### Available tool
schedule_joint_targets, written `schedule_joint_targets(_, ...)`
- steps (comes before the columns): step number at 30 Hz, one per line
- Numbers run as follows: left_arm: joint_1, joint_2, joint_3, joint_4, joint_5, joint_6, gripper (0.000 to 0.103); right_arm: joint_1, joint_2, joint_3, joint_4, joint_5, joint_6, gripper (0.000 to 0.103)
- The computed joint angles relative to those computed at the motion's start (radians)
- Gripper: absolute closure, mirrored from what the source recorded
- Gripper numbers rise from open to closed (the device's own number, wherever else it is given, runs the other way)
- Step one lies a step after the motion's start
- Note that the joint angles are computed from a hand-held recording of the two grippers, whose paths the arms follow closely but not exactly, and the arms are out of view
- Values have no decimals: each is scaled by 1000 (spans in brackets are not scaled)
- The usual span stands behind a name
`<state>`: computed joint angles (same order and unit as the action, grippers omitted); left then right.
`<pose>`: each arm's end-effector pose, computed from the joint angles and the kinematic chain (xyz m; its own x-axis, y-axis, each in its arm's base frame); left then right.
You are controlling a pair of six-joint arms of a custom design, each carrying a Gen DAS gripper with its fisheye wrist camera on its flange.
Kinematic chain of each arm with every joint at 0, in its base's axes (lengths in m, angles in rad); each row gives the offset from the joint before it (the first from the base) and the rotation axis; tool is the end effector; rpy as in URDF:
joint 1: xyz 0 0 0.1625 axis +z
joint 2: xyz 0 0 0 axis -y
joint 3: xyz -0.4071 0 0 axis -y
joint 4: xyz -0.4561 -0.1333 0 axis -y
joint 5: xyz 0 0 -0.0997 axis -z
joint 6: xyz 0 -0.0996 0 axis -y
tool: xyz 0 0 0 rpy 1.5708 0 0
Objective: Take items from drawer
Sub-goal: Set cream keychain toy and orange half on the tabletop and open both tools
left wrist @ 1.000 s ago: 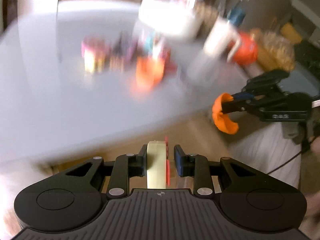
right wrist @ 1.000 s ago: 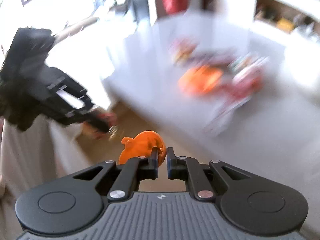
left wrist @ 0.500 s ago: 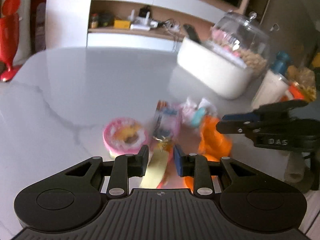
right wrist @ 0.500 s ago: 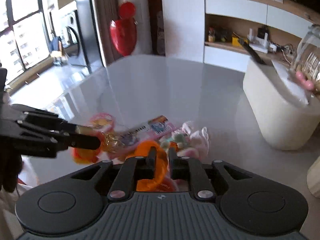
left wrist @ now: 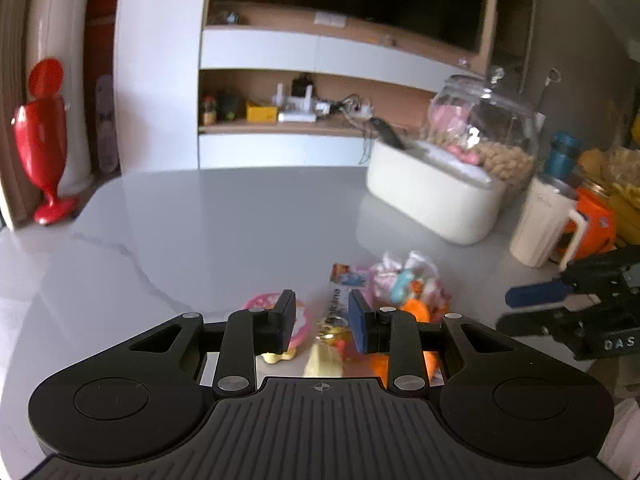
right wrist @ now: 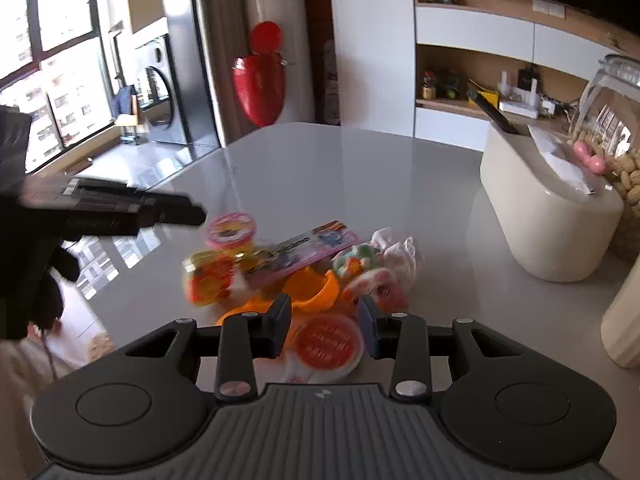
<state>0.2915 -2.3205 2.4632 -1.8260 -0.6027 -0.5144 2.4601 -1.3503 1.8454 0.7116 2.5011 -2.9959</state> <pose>-0.2058 -0.2866 0.3507 -0.6872 0.3090 -0.6574 0.7049 0.5027 -0.5005 0.3586 -0.2221 0.2519 -0.6972 -0.1958 0.6896 -0.6312 0.6237 -0.4611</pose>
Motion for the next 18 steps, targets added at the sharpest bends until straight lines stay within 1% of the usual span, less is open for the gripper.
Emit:
schedule_joint_targets(2, -31, -17, 2, 39, -32, -8, 71, 32, -13, 11, 47, -7, 52, 66)
schedule_joint_targets(3, -48, -28, 2, 68, -69, -8, 71, 47, -18, 19, 75, -12, 88, 66)
schedule_joint_targets(5, -64, -32, 2, 113, -170, 7, 71, 71, -30, 41, 132, -29, 168, 66)
schedule_joint_targets(8, -70, -11, 11, 163, -326, 29, 71, 98, -44, 88, 213, -58, 286, 65)
schedule_joint_targets(10, -64, 10, 25, 187, -420, 44, 71, 113, -53, 123, 260, -77, 362, 65)
schedule_joint_targets(13, -63, 25, 57, 234, -531, 75, 71, 115, -77, 180, 312, -117, 450, 61)
schedule_joint_targets(14, -57, 40, 65, 248, -562, 93, 71, 110, -87, 198, 320, -132, 473, 59)
schedule_joint_targets(16, -35, 106, 69, 259, -612, 130, 71, 95, -100, 238, 331, -147, 504, 58)
schedule_joint_targets(18, 3, 181, 72, 236, -644, 165, 71, 77, -103, 269, 342, -145, 526, 58)
